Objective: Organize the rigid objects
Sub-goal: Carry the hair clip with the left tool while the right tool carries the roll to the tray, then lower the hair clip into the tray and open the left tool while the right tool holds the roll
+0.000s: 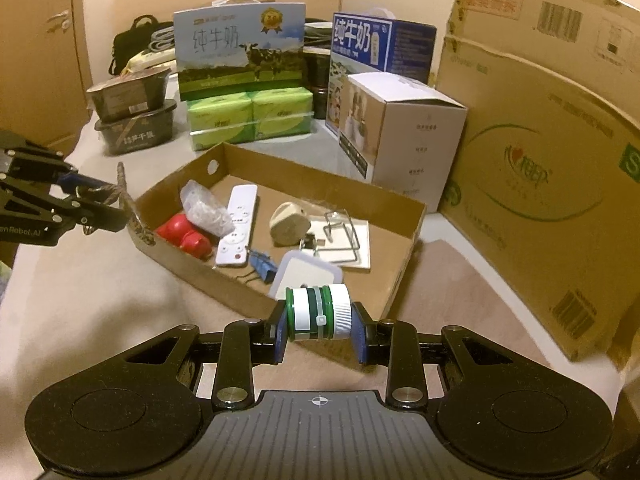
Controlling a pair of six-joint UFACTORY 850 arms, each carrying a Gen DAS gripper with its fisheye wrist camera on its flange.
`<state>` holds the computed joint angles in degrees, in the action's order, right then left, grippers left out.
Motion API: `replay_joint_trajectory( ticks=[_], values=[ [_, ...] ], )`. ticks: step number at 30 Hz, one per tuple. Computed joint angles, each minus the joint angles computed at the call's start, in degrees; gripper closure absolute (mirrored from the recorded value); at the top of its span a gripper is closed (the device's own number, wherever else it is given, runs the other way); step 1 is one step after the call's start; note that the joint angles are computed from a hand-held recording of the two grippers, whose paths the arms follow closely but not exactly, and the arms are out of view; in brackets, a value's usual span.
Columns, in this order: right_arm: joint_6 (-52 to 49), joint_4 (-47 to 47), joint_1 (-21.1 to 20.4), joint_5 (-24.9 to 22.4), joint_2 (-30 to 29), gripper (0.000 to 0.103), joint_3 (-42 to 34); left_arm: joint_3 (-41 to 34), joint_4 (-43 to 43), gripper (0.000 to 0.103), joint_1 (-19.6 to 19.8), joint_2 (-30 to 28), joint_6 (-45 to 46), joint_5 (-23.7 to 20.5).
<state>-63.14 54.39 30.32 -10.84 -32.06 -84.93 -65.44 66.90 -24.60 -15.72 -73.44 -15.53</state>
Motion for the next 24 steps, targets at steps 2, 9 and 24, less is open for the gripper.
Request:
replay_joint_trajectory(
  ticks=[2,9,24],
  values=[
    [2.02,-3.33,-0.21,-1.0,-1.16,0.071,-1.92,-1.27,-4.17,0.076,0.86,-0.81,5.8,0.88],
    [4.06,-9.95,-0.85,-4.13,-5.12,0.071,-8.12,-5.48,-19.3,0.076,3.51,-3.65,25.96,2.51],
    [3.69,-16.46,-1.99,-12.75,-14.46,0.071,-21.79,-16.65,-56.76,0.076,7.55,-12.99,81.61,-1.82]
  ],
)
